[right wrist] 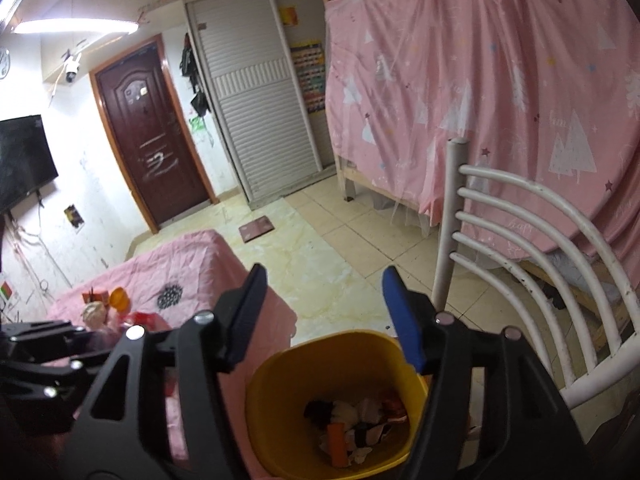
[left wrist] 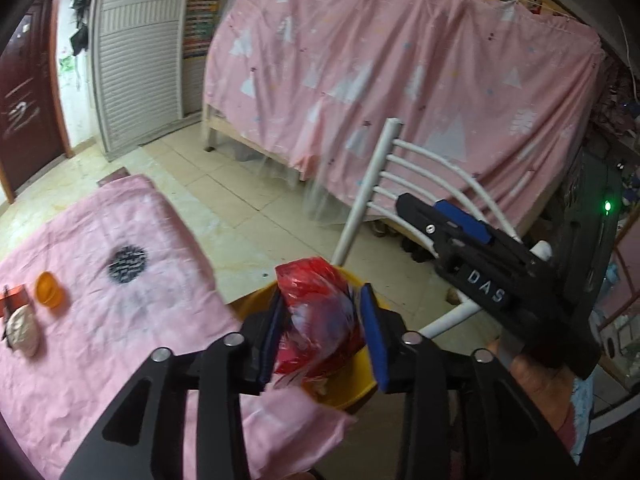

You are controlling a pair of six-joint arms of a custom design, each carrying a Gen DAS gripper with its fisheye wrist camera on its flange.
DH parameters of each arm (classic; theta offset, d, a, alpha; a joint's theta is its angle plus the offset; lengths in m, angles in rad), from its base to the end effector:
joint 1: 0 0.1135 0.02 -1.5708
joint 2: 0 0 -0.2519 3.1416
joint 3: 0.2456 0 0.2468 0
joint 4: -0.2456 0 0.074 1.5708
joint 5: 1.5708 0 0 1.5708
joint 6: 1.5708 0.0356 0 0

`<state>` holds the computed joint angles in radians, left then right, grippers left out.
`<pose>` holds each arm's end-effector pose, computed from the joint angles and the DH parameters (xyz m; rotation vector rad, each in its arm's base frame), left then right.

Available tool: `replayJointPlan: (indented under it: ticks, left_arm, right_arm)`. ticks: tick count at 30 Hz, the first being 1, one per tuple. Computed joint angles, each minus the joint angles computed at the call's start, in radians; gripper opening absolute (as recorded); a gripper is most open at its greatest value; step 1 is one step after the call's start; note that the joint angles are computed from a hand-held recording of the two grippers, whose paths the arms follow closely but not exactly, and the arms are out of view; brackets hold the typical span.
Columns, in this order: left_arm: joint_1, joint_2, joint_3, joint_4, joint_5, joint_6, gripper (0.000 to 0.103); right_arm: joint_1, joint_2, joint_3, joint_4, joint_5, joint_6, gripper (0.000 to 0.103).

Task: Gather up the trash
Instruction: 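Carry packet and sock bundle over the yellow bin and open both grippers, then move both tools back over the remaining items on the bed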

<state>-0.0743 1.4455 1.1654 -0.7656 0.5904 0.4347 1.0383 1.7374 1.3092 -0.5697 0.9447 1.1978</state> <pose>0.2848 -0.0411 0.2653 0.8136 2.3294 -0.6172 0.2055 0.2920 0.2374 0.4740 2.0322 0.0854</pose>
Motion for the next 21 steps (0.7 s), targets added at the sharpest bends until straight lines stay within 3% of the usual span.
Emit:
replayJointPlan:
  ticks: [1, 3, 14, 21]
  left_arm:
    - [-0.011, 0.001, 0.001, 0.005, -0.001, -0.01, 0.049]
    - [-0.025, -0.009, -0.004, 0.023, -0.002, -0.031, 0.058]
    - [0.043, 0.011, 0.027, -0.007, 0.009, -0.004, 0.058]
    - [0.173, 0.052, 0.092, -0.037, 0.056, 0.052, 0.058]
  right_arm:
    - [-0.001, -0.002, -0.003, 0.003, 0.003, 0.003, 0.06]
    - [-0.001, -0.011, -0.012, 0.003, 0.008, 0.012, 0.06]
    - [-0.006, 0.044, 0.038, 0.065, -0.021, -0.069, 0.06]
    - [-0.016, 0.199, 0.206, 0.082, -0.096, -0.162, 0.066]
